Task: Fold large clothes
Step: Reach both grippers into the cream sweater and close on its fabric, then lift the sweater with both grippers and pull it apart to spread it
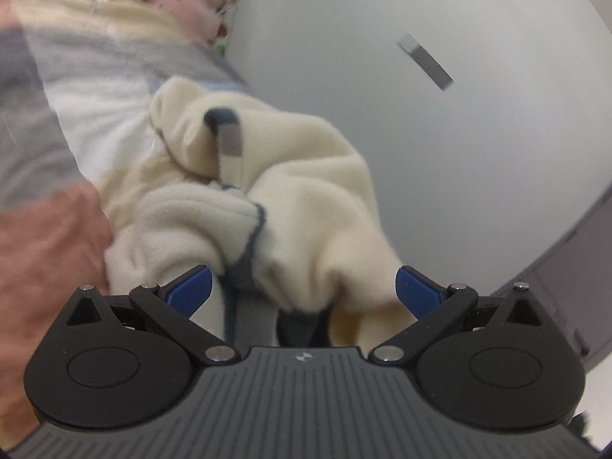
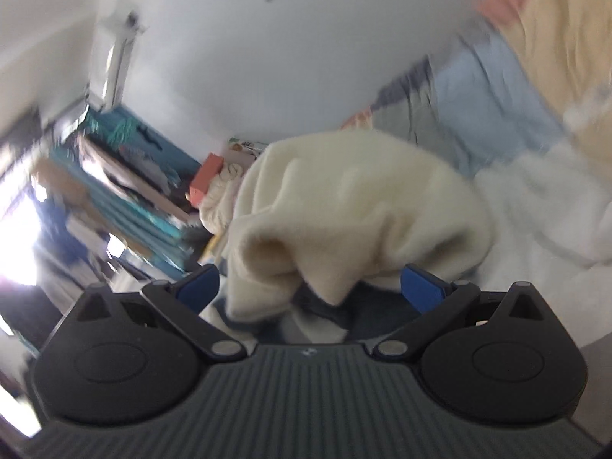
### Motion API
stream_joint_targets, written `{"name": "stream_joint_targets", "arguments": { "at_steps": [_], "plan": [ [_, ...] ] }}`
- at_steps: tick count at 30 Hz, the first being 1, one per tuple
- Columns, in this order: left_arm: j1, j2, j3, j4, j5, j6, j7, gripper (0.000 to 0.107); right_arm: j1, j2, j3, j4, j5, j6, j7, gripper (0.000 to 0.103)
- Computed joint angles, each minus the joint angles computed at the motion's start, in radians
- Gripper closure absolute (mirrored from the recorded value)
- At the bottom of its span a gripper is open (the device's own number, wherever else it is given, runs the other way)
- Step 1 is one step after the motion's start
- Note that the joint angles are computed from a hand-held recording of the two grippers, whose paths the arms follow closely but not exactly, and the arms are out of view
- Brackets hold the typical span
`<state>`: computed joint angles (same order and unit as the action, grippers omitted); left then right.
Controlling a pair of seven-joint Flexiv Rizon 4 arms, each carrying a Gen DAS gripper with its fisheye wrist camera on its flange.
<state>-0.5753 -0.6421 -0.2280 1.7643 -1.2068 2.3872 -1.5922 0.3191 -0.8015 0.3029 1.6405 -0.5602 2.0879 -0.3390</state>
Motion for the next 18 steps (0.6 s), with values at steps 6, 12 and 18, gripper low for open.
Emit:
{"name": "stream_joint_targets", "arguments": {
  "at_steps": [6,12,18],
  "plan": [
    [0.077,-0.082,0.04,-0.019,0.201,-0.013,-0.268,0.014,0.036,-0.137,0.01,-0.181,0.068,-0.033,0.098,0.003],
    [0.1,-0.087,0.051,-0.04,0.166,-0.034,-0.257,0.063,0.084,-0.152,-0.065,-0.221,0.158,-0.006,0.093,0.057],
    [0.086,-0.041,0.063,0.024,0.217,0.015,-0.31,0.08,0.071,-0.126,-0.108,-0.21,0.089,0.076,0.006,0.074]
  ]
}}
